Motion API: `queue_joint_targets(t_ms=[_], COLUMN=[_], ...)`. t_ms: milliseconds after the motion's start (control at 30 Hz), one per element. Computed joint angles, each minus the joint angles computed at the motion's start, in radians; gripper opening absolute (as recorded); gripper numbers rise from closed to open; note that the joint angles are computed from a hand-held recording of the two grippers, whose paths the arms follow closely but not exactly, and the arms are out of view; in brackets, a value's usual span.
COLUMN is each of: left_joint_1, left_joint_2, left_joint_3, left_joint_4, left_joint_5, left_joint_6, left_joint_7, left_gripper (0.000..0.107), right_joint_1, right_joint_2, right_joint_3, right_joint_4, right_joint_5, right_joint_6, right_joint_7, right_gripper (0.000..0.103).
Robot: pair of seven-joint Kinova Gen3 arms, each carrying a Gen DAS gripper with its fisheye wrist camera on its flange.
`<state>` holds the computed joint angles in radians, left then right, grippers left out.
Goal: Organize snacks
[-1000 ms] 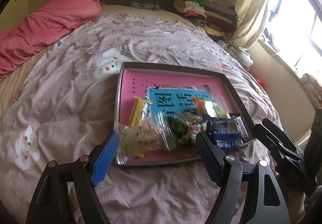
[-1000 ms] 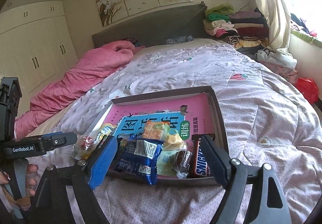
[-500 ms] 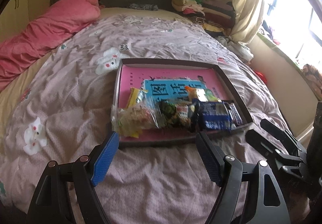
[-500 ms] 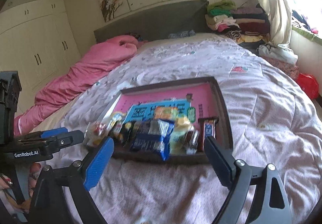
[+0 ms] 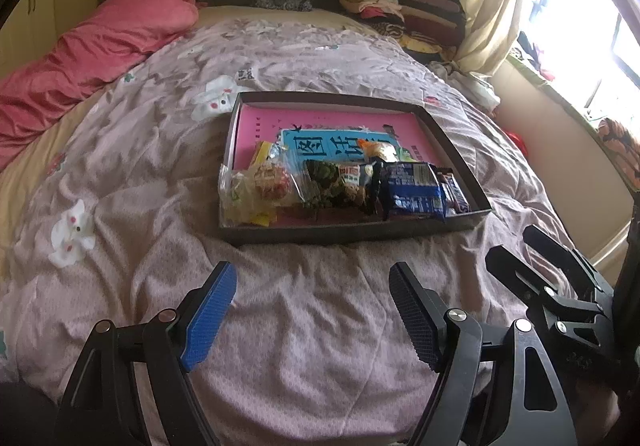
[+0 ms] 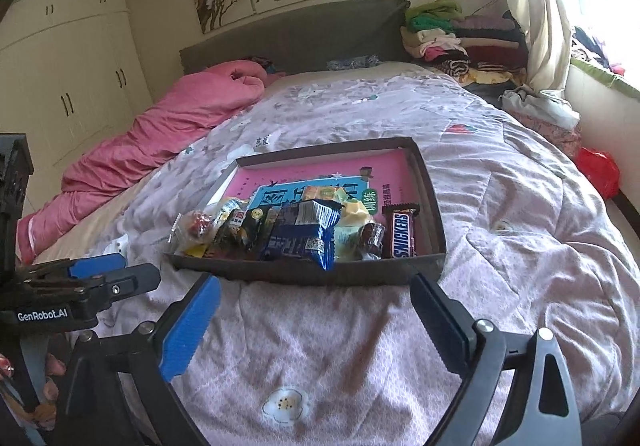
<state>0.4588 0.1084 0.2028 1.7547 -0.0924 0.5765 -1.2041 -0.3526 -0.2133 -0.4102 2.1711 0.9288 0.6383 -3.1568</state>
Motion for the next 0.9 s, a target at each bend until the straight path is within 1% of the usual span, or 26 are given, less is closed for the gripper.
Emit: queue_joint_targets(t_ms=[167,333,533,800,900], left_joint_1=[0.004,0.020,0.018,0.026,0.023], left_joint_2=[-0.012,-0.027,-0.033,-0.026,-0.024], left_joint_3=[0.006,0.008,0.011,0.013,0.013], left_joint_4=[0.012,0.023,0.025,0.020,0.020], left_joint_5=[0.003,-0.042,-0.064,-0.088,-0.079], left_joint_6=[0.010,0.017,0.026,0.047,0.051], left_joint_7=[-0.006,0.031,0.059,0.089,0.089], left_gripper=[0.080,0.080,0.080,0.080,0.080], right_joint_1=[-0.015,-0.032,-0.046,-0.062,-0.069], right_joint_2=[0.001,0.006,0.009,0.009,0.009], right_joint_3=[-0.015,-0.017,-0.010,-0.012,-0.018], right_joint_4=[-0.008,-0.012,-0.014,-0.014,-0.015], right_joint_5=[-0.016,-0.028,-0.057,-0.051,-0.046], right_joint_6=[0.039,0.070,0.089,0.106,0.114], right_joint_7=[-0.003,-0.014,-0.014,-0.023,-0.024], right_gripper=[0.097,0.097,0.098,0.098,0.099])
